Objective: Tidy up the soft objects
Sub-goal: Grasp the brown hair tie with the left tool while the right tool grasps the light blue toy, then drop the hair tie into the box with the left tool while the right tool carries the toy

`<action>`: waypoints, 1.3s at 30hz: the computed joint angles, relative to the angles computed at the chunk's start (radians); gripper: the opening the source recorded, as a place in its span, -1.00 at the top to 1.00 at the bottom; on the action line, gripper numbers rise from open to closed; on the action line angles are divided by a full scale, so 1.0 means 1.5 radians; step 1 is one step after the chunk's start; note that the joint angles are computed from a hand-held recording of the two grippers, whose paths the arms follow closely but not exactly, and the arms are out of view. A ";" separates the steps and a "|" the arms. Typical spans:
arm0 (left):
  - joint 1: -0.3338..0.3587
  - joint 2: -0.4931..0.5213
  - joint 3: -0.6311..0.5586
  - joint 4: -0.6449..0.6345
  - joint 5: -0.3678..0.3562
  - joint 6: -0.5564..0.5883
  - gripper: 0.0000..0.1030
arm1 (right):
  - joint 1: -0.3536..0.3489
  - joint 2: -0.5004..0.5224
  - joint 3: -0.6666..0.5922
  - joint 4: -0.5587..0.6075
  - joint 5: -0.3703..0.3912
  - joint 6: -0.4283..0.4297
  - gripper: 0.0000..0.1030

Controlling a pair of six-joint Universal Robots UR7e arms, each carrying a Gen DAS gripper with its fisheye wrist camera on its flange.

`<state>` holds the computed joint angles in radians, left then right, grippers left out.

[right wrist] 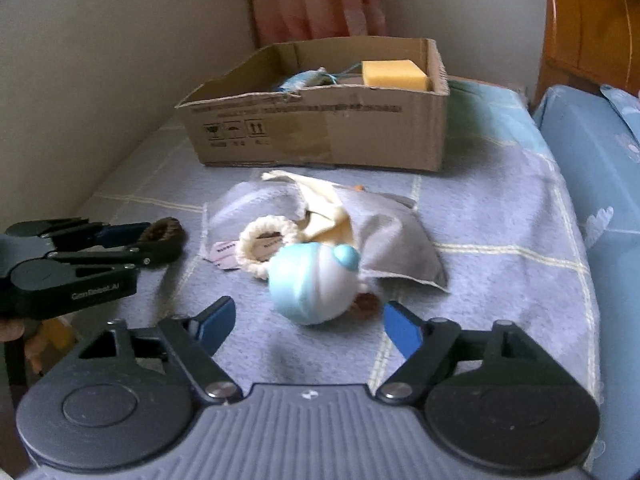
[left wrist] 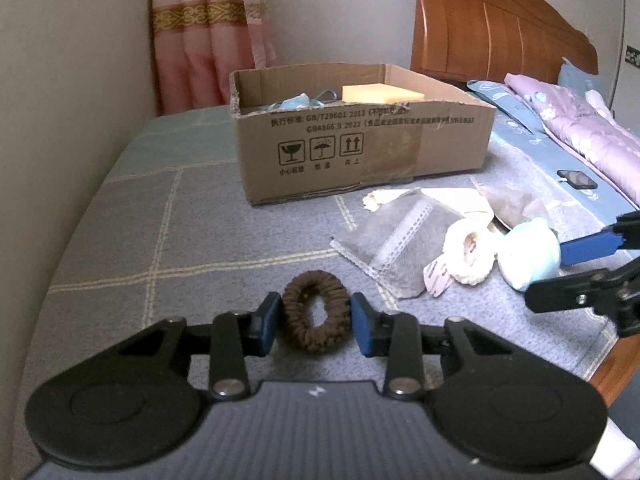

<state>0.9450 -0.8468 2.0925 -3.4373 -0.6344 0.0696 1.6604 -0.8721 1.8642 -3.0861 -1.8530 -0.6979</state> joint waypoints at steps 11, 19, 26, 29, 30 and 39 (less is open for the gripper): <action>0.001 0.001 -0.001 -0.004 -0.001 0.002 0.28 | 0.014 0.033 -0.008 -0.065 -0.026 -0.024 -0.33; 0.001 0.002 -0.001 -0.006 -0.001 0.003 0.28 | 0.019 0.037 -0.025 -0.034 -0.053 0.005 -0.25; 0.001 0.002 -0.001 -0.006 -0.001 0.003 0.28 | 0.021 0.018 -0.006 -0.020 -0.037 0.010 -0.25; 0.001 0.003 -0.001 -0.006 -0.001 0.002 0.28 | 0.027 0.028 -0.008 -0.050 -0.036 -0.001 -0.25; 0.001 0.004 -0.002 -0.008 -0.001 0.003 0.28 | 0.029 0.033 -0.011 -0.055 -0.037 -0.005 -0.25; 0.002 0.004 -0.002 -0.008 -0.002 0.004 0.28 | 0.037 0.067 -0.024 -0.107 -0.065 -0.038 -0.05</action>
<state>0.9476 -0.8406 2.0898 -3.4497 -0.6367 0.0753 1.7161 -0.7721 1.8276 -3.2461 -1.9502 -0.7543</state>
